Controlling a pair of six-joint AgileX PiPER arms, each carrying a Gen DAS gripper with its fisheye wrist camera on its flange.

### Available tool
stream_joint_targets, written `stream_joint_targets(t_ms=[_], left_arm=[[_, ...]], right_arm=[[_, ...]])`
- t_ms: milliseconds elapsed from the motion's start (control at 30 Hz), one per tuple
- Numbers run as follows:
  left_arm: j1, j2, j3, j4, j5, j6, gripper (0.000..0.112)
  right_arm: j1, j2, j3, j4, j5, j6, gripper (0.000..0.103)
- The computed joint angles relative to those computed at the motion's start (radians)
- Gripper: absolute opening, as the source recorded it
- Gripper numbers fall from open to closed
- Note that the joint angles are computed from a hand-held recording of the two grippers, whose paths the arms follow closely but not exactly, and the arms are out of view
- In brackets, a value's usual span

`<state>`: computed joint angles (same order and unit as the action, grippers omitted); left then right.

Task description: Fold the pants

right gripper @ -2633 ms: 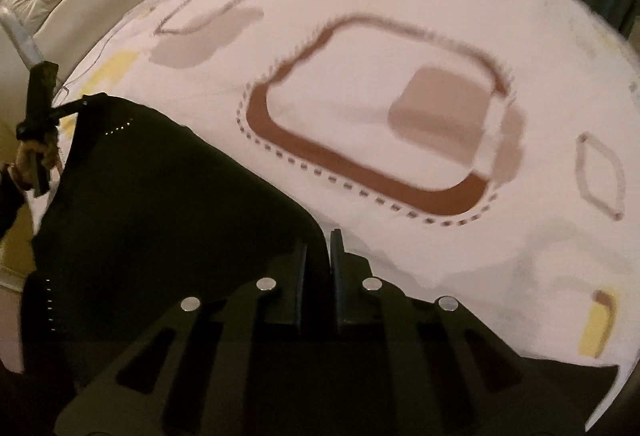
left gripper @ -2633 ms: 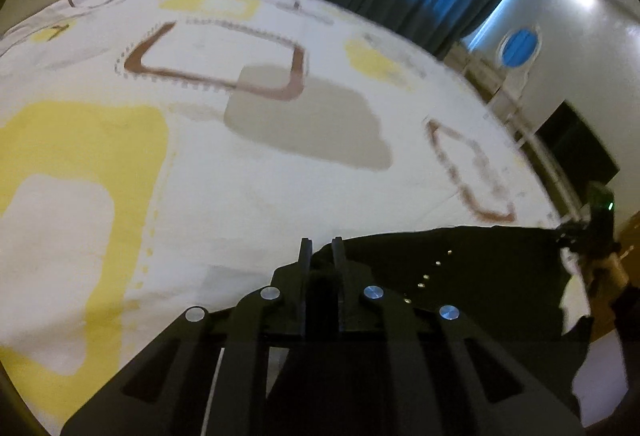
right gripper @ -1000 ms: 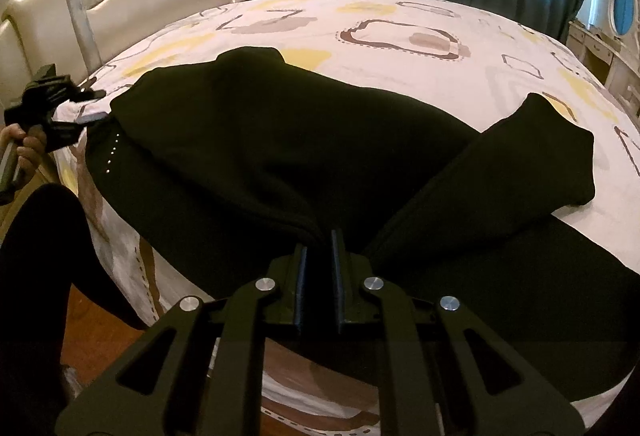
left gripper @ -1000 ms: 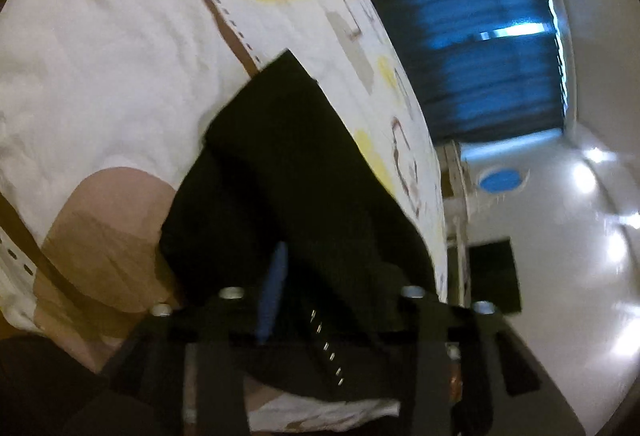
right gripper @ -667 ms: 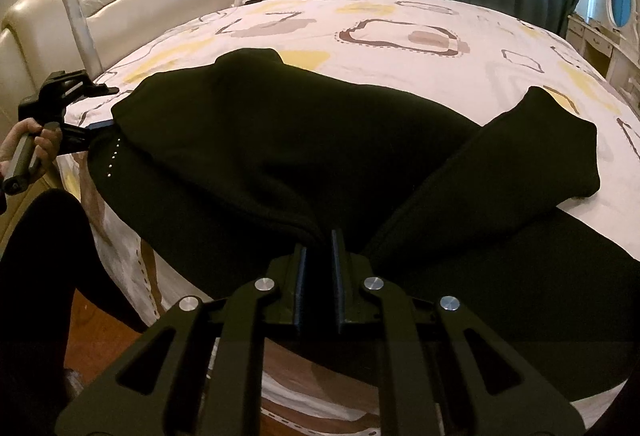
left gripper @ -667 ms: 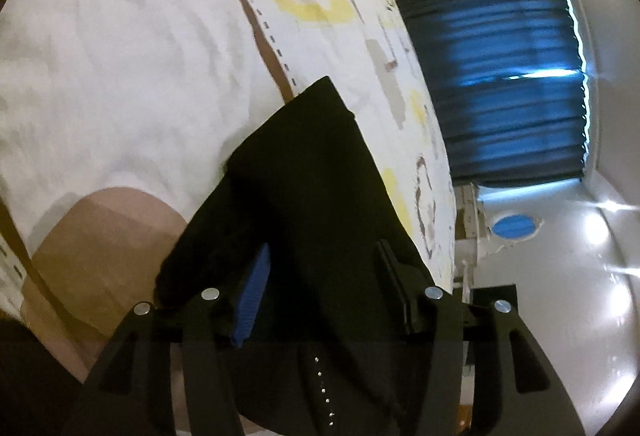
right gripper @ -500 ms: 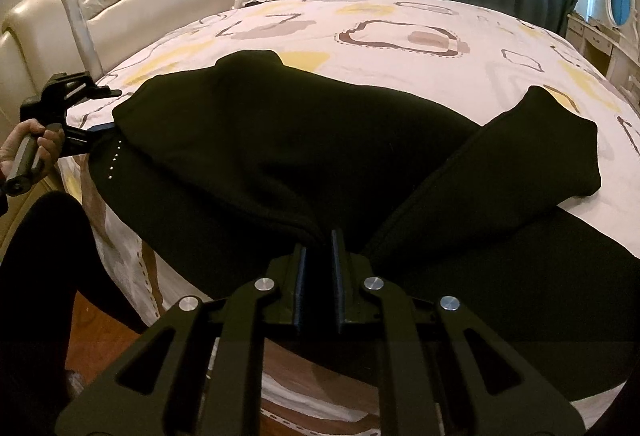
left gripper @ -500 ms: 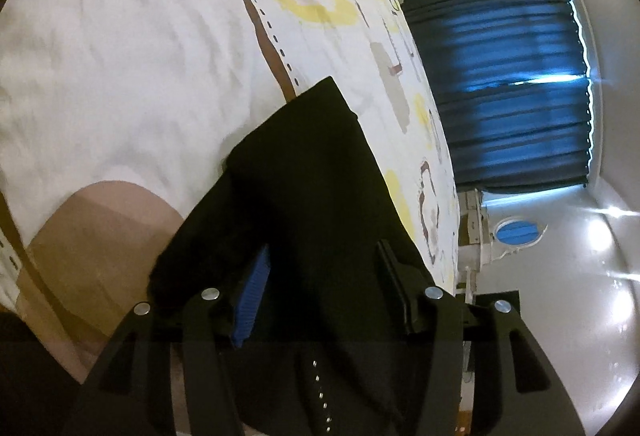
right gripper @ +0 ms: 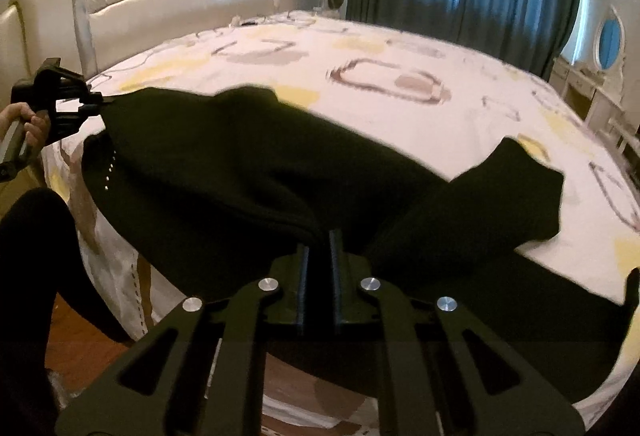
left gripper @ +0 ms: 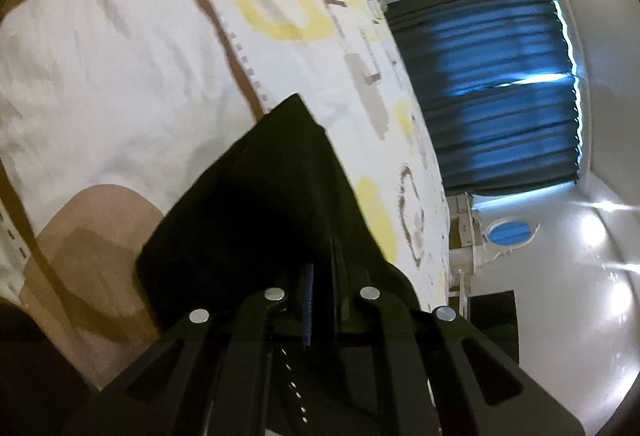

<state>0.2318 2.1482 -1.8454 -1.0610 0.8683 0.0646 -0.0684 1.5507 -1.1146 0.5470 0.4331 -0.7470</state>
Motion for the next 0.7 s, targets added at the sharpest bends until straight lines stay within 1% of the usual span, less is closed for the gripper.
stream_joint_targets(t_ms=[133,233,367,467,567,633,667,700], left_arm=[[0.014,-0.071,0.102,-0.029,0.006,0.062,0.006],[0.025,-0.089,0.154,-0.029,0.022,0.083,0.006],[0.041,-0.11,0.255,-0.029,0.011,0.112,0.006],[0.039,-0.099,0.274,-0.025,-0.004,0.121,0.007],[0.028,-0.103,0.263,0.026,-0.011,0.112,0.008],[0.028,-0.117,0.255,0.065,-0.006,0.099,0.01],[0.032,-0.128,0.261,0.074,-0.004,0.102,0.011],[0.036,-0.136,0.262,0.088,-0.004,0.1,0.015]], right_arm=[[-0.018,-0.043,0.025,-0.012,0.023,-0.007,0.009],[-0.022,-0.066,0.06,-0.048,0.037,0.001,0.009],[-0.011,-0.072,0.099,-0.094,0.041,0.029,0.009],[0.003,-0.053,0.111,-0.131,0.041,0.073,0.009],[0.003,-0.029,0.099,-0.155,0.066,0.098,0.01],[-0.012,-0.029,0.096,-0.113,0.081,0.068,0.011],[-0.026,-0.03,0.092,-0.082,0.097,0.046,0.013],[-0.051,-0.032,0.081,-0.026,0.132,0.016,0.014]])
